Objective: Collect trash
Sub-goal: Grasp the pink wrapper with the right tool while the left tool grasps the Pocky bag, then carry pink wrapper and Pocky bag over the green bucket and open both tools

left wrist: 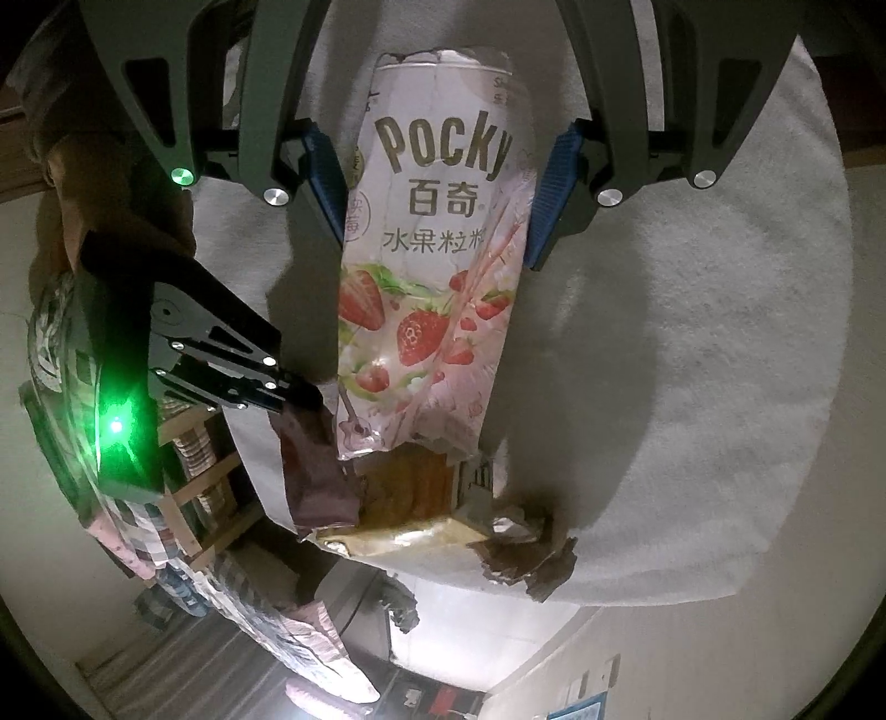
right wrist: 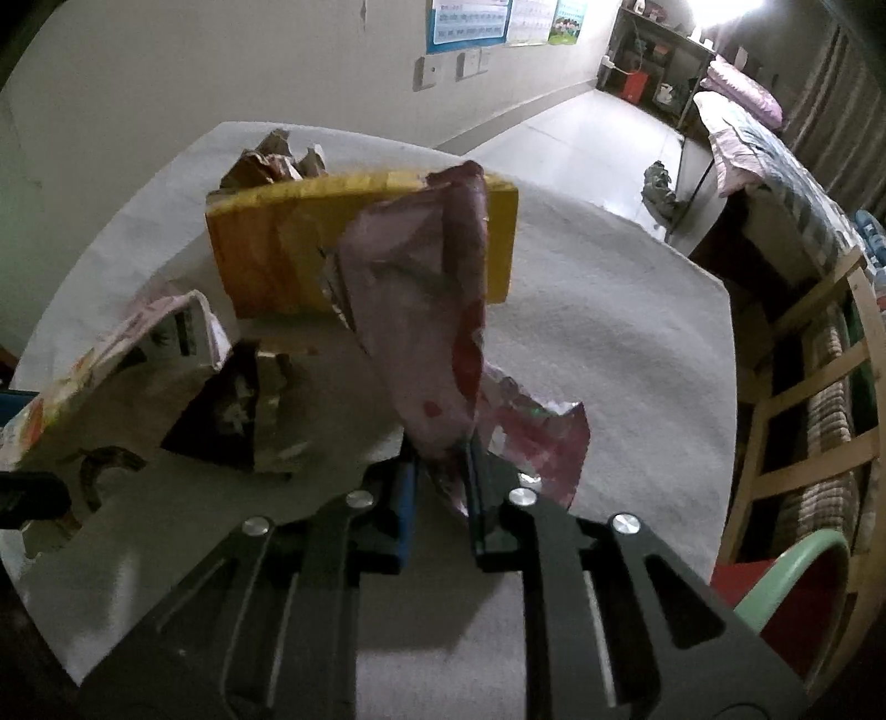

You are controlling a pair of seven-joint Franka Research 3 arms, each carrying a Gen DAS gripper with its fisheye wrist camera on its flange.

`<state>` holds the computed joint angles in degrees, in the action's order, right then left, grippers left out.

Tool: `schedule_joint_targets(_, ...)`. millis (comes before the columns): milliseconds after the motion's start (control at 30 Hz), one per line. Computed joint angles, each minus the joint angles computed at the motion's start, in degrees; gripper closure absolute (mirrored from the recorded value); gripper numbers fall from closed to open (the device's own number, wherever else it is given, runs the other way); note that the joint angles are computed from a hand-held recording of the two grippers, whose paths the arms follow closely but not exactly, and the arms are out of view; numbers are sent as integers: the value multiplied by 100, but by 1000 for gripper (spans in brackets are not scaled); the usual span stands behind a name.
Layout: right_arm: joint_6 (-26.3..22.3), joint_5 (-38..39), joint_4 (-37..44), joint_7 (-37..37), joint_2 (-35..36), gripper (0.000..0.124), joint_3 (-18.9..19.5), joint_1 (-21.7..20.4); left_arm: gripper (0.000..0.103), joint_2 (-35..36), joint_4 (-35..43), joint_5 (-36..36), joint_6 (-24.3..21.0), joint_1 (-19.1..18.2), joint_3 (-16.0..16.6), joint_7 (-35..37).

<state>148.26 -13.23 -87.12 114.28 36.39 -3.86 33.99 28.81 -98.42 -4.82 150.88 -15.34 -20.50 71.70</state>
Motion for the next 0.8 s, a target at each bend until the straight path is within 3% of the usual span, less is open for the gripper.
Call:
schedule_joint_targets(433, 696, 55, -1431, 575, -1230, 110, 99, 20, 48, -605, -484, 197, 216, -124, 60, -197)
schedule_joint_targets(567, 879, -81, -1838, 865, -1603, 110, 147, 39, 53, -864, -715, 206, 320, -147, 56, -235)
schedule_joint_targets(633, 935, -157, -1996, 978, -1762, 110, 194, 28, 64, -979, -808, 229, 334, -181, 68, -282)
schedule_joint_targets(800, 984, -500, -2338, 1347, -2152, 110, 279, 10, 66, -1274, -1088, 208, 412, -223, 77, -352)
